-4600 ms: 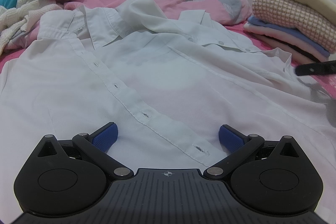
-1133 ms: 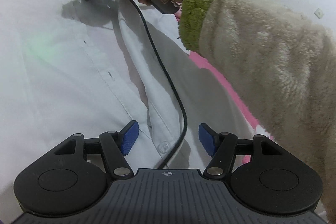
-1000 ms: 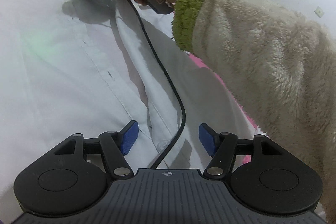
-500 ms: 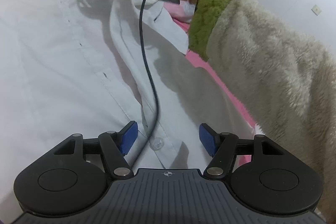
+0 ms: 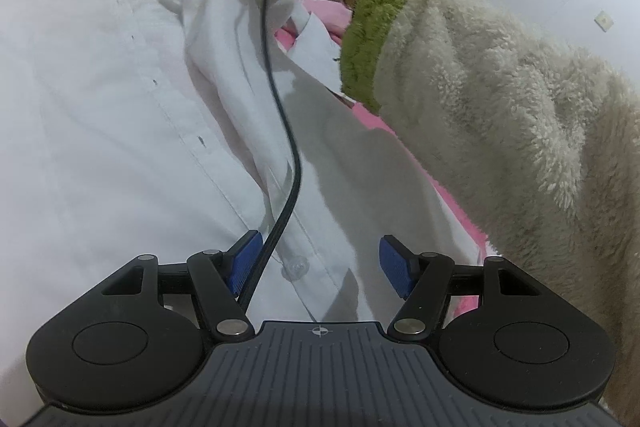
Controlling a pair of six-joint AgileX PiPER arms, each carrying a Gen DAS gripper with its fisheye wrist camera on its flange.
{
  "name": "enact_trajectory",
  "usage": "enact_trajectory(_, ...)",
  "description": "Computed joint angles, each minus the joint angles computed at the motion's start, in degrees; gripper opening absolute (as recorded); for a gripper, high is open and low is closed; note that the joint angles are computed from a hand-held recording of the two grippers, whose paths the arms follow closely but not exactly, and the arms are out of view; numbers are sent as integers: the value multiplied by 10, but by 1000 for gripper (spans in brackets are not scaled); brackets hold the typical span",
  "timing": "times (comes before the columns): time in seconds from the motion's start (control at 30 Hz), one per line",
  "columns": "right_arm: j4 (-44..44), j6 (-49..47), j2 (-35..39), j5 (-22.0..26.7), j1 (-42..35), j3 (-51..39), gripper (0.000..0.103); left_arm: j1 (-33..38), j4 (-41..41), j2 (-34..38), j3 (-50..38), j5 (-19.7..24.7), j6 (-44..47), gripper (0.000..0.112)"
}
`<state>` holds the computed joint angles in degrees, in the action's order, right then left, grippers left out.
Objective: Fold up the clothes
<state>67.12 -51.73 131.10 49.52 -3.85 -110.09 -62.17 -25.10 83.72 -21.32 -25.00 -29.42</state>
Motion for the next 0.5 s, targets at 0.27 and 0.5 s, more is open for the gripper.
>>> enact_trajectory(0.27, 45, -7, -33, -82, -5, 30, 4, 43, 102, 10, 19, -23, -79, 66)
enact_trajectory(0.5, 100, -35, -35, 56, -30, 8, 4, 68, 174, 19, 30, -48, -149, 66)
